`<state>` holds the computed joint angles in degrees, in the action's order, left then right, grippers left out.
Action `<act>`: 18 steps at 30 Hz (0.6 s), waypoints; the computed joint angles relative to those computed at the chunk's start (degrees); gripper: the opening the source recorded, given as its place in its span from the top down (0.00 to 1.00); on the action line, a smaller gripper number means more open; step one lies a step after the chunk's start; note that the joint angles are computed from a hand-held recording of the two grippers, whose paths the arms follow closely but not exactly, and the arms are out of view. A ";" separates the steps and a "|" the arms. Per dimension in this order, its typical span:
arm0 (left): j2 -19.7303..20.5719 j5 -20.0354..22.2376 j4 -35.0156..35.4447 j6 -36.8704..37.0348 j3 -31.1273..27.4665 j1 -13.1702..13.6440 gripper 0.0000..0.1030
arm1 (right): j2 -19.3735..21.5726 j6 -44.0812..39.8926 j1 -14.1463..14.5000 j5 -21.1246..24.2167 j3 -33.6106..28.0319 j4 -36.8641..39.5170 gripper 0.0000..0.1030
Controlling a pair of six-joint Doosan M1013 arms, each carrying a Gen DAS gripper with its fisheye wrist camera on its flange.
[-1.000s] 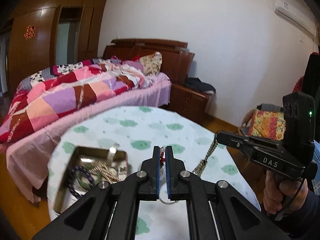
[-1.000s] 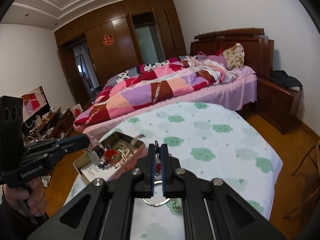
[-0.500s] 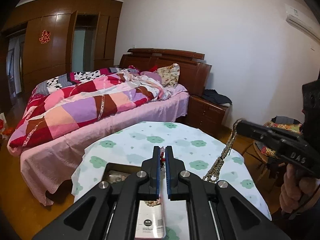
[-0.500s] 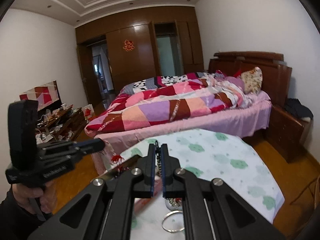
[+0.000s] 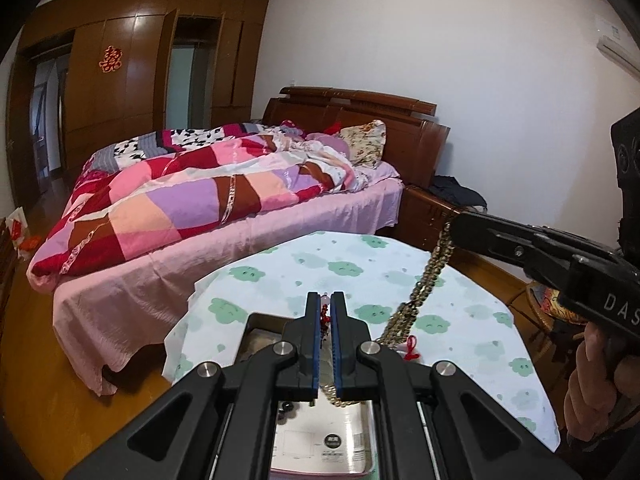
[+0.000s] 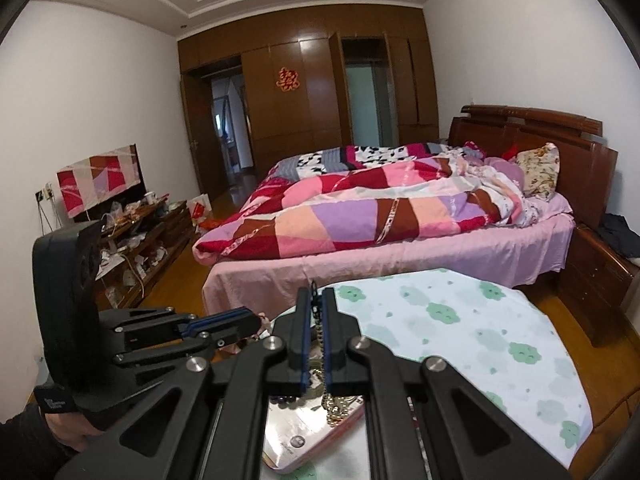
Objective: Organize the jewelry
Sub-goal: 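Carry the charm with the left tool and chain with the right tool over the tin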
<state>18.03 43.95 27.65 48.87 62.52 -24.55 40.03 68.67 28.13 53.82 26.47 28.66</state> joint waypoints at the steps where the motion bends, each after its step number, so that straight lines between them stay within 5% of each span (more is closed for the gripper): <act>1: -0.02 0.14 0.05 -0.17 0.11 0.05 0.97 | 0.38 0.16 0.13 0.53 -0.59 -0.21 0.93; 18: 0.68 2.12 -3.07 -0.54 2.28 1.94 0.97 | 4.96 3.16 2.11 8.54 -5.91 -4.85 0.93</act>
<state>18.71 46.06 24.58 48.33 64.80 -22.61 44.99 71.83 30.24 62.36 20.56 23.81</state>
